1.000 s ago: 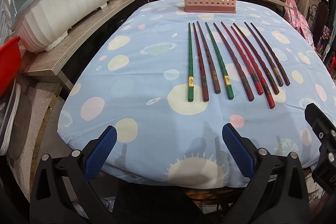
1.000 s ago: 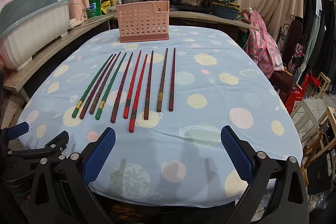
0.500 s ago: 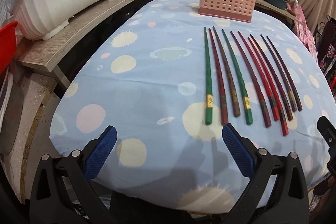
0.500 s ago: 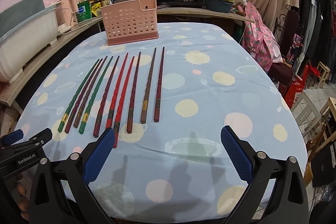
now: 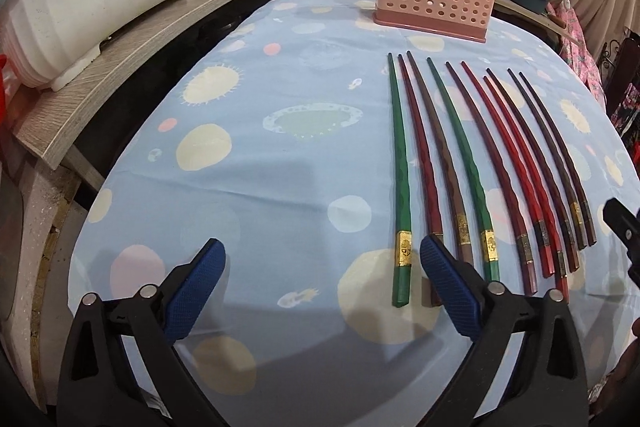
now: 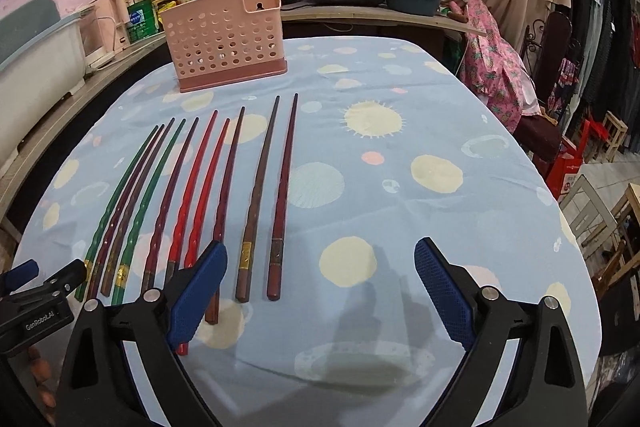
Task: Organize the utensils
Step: 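Lower the left tool toward the green chopstick while the right tool approaches a dark brown chopstick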
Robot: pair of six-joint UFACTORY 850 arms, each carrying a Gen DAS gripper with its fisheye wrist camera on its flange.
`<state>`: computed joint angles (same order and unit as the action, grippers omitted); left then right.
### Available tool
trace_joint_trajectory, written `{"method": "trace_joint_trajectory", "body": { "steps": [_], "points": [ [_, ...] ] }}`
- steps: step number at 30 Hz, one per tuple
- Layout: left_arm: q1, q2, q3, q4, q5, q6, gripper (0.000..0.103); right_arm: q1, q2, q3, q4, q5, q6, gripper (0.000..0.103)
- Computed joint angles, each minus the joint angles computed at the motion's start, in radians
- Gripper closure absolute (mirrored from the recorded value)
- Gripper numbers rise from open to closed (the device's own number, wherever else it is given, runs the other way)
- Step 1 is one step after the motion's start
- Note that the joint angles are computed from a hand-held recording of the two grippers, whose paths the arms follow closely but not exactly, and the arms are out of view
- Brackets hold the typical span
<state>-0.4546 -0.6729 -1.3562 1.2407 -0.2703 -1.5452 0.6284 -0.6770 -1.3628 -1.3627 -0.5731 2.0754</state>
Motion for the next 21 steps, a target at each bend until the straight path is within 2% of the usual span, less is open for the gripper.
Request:
{"method": "trace_joint_trajectory", "body": {
  "steps": [5, 9, 13, 18, 21],
  "points": [
    [0.008, -0.009, -0.006, -0.074, 0.027, 0.074, 0.021, -0.016, -0.027, -0.038, 0.047, 0.038, -0.049, 0.040],
    [0.006, -0.006, -0.002, -0.037, 0.034, 0.043, 0.026, -0.019, -0.044, -0.059, 0.071, 0.052, -0.090, 0.050],
    [0.004, -0.002, 0.002, -0.021, 0.047, 0.034, 0.037, -0.029, -0.048, -0.056, 0.105, 0.090, -0.110, 0.062],
    [-0.002, 0.002, 0.008, -0.006, 0.049, 0.025, 0.042, -0.027, -0.043, -0.047, 0.092, 0.086, -0.096, 0.071],
    [-0.003, 0.006, 0.012, -0.008, 0.054, 0.030, 0.051, -0.025, -0.037, -0.036, 0.085, 0.080, -0.088, 0.080]
  ]
}}
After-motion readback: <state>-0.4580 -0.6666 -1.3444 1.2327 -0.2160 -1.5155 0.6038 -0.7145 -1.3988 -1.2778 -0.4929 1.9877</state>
